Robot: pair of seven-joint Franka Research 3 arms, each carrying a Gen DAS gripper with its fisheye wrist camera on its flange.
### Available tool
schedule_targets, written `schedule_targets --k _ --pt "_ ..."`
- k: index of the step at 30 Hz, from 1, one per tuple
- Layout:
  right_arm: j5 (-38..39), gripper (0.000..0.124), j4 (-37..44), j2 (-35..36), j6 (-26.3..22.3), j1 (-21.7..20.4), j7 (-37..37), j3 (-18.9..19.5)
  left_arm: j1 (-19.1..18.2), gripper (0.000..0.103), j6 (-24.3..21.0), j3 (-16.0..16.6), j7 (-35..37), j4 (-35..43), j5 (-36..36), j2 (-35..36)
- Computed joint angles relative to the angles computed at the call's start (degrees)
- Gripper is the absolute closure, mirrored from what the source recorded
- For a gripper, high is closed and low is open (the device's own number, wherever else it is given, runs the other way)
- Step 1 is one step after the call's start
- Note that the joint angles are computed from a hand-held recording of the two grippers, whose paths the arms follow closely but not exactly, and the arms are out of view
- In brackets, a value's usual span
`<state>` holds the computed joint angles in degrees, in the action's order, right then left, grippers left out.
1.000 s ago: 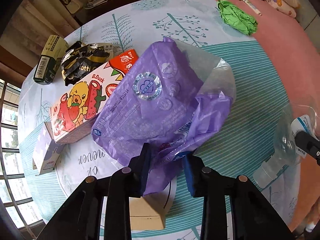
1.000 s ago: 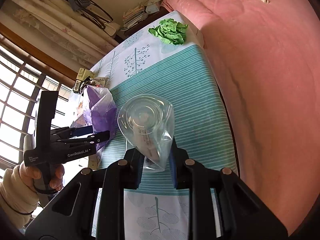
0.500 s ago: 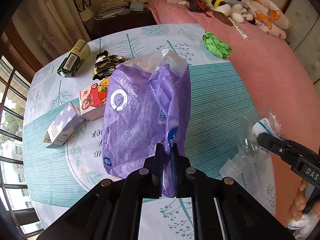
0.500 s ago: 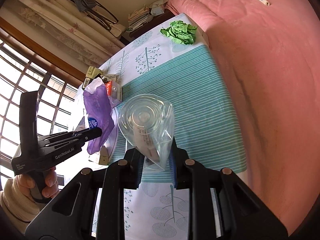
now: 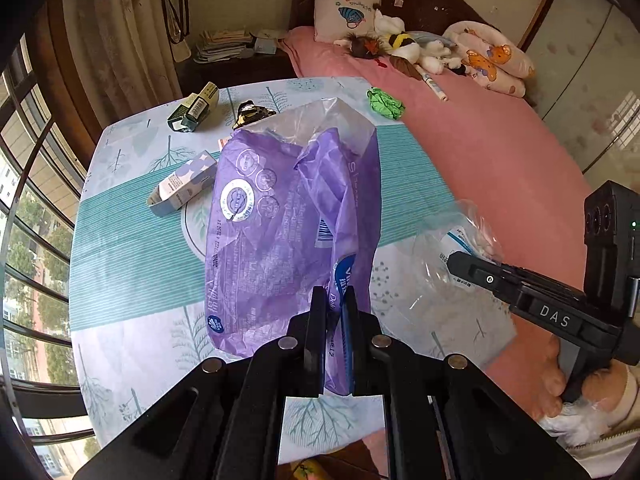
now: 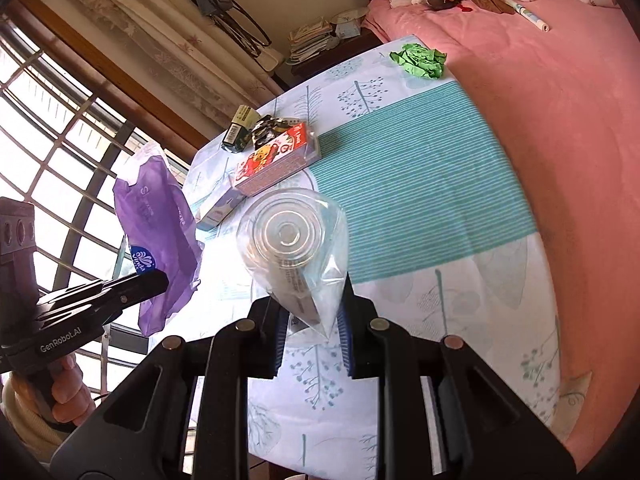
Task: Collect trash
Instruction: 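Carry the purple pack and bagged cup over the bin and open both grippers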
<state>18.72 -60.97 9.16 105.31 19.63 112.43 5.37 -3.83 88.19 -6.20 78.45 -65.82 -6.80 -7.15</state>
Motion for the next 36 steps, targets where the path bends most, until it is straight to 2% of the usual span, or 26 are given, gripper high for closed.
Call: schedule_targets --k 4,9,13,17,21,24,28,31,36 --pt "-3.5 0.105 -10.8 -9.9 3.6 2.9 5.0 1.8 -0.6 0.096 0.6 2.2 3.5 -13.2 -2.6 -12.9" --pt "-7.3 0.105 -21.2 -20.7 4.1 5.2 13.0 6.0 -3.4 0.096 -1.3 4.8 5.4 -26.1 -3.4 -27.2" --pt "-8.3 0.105 -26.3 -26.9 1.2 6.5 18.1 9.5 -5.5 0.096 -5.0 6.1 3.7 -32.8 -3.9 -35.1" --pt "-7.1 0.105 -29.7 -31.4 -2.9 7.6 21.4 11.6 -7.7 0.096 -8.0 6.0 1.0 -38.8 -4.8 -42.2" --pt "-5.7 0.105 -33.3 -35.0 -5.2 8.0 21.9 12.3 -9.6 0.096 -10.1 4.9 -3.2 -44.8 -6.2 -47.5" --pt "-3.8 0.105 -37.1 -37.4 -6.1 8.2 21.5 12.2 -11.0 0.096 -10.0 3.5 -6.3 -50.0 -7.3 -50.8" --pt "0.0 0.105 -45.7 -41.4 -5.2 8.7 20.7 11.7 -13.4 0.096 -7.6 1.7 -10.0 -59.3 -9.7 -55.0" --pt "2.5 0.105 -54.5 -44.9 -2.2 9.1 19.3 11.6 -15.1 0.096 -4.7 0.0 -12.1 -67.9 -10.8 -58.3" --pt "5.3 0.105 -69.6 -48.7 4.9 10.2 16.5 12.1 -18.3 0.096 4.3 -1.9 -14.0 -83.2 -12.1 -62.7"
